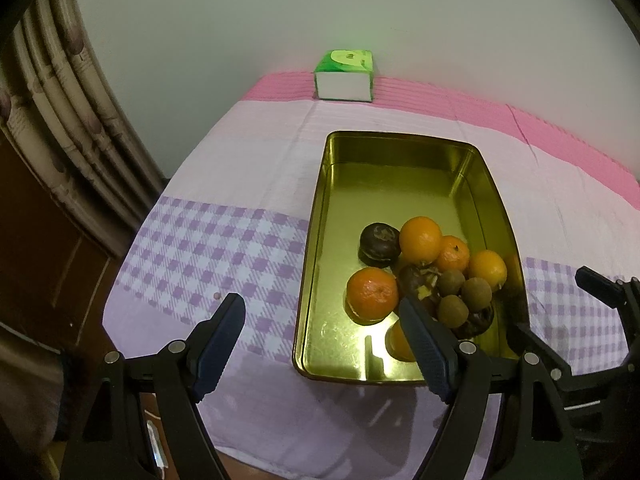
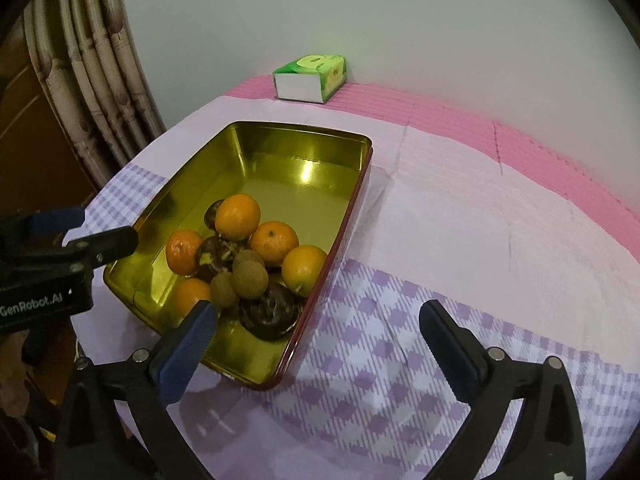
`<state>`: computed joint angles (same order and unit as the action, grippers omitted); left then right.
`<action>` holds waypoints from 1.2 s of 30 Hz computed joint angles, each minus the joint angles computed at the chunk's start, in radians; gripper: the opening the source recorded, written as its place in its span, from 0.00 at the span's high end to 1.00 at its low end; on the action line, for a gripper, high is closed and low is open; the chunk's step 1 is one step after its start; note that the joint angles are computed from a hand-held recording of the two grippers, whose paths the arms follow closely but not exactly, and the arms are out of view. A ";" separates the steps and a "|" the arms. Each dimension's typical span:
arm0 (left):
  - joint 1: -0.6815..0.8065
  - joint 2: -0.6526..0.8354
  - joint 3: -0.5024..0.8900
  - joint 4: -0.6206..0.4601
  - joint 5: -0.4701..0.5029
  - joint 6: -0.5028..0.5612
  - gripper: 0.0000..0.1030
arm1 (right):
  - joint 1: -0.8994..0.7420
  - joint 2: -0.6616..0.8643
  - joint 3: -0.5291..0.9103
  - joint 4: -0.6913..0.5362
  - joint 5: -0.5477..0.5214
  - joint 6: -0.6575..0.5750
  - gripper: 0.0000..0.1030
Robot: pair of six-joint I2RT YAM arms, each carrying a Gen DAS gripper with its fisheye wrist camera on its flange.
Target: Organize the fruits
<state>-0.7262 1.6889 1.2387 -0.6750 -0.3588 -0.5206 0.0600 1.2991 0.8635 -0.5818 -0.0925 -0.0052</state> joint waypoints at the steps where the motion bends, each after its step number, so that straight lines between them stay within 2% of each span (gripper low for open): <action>1: -0.003 0.001 0.001 0.000 -0.002 0.001 0.23 | 0.008 -0.008 -0.005 0.000 0.011 -0.001 0.02; 8: -0.011 0.001 0.003 0.000 -0.005 0.001 0.23 | 0.042 -0.014 -0.011 0.006 0.048 0.006 0.02; 36: -0.018 0.007 0.007 -0.001 -0.008 -0.003 0.23 | 0.058 -0.012 -0.022 0.005 0.059 0.016 0.02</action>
